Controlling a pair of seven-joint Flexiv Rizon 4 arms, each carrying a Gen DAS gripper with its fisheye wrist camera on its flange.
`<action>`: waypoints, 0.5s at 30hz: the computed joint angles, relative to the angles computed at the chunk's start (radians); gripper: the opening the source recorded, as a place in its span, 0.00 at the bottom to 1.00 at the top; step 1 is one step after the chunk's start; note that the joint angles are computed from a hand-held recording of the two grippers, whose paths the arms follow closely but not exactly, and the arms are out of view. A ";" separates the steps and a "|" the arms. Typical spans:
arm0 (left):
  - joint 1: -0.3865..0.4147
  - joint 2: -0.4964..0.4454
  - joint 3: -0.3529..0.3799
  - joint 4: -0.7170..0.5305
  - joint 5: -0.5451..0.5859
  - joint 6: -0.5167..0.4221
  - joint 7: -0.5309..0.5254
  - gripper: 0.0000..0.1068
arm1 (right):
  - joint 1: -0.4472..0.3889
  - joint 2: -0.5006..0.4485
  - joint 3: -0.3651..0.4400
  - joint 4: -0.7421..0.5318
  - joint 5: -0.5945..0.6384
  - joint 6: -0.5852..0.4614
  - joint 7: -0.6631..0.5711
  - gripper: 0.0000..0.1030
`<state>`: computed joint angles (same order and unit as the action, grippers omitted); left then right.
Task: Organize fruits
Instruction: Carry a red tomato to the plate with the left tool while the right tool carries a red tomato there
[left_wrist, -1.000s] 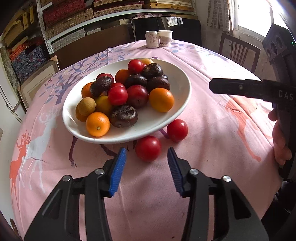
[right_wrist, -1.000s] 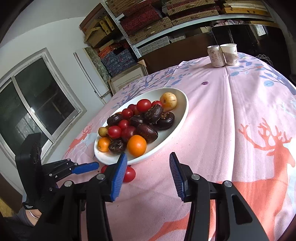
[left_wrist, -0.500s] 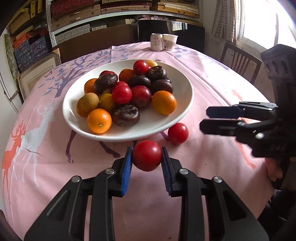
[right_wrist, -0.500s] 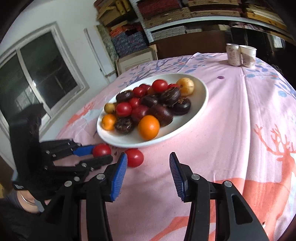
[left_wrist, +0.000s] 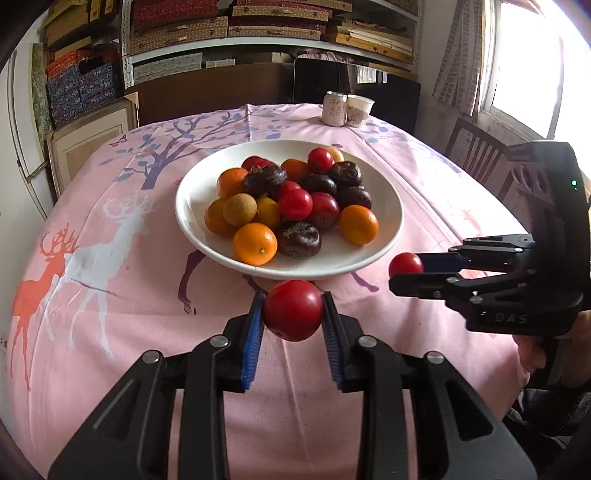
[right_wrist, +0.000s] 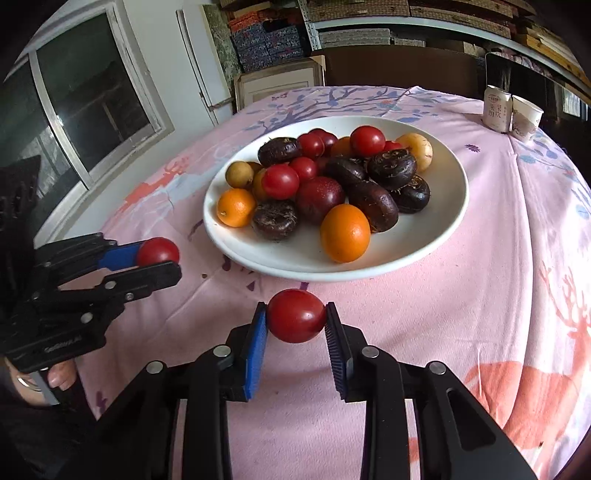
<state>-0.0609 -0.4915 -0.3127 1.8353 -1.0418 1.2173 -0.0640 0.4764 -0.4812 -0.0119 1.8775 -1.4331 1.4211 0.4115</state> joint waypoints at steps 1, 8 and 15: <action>0.003 -0.003 -0.008 -0.013 -0.009 -0.002 0.007 0.28 | -0.001 0.021 -0.022 0.001 -0.067 0.009 0.068 0.30; -0.060 -0.126 0.016 -0.249 0.169 -0.030 -0.190 0.28 | -0.095 0.012 0.010 -0.109 0.012 -0.022 -0.014 0.30; -0.131 -0.293 0.095 -0.518 0.410 -0.067 -0.469 0.51 | -0.102 -0.125 0.014 -0.241 0.336 0.007 -0.254 0.35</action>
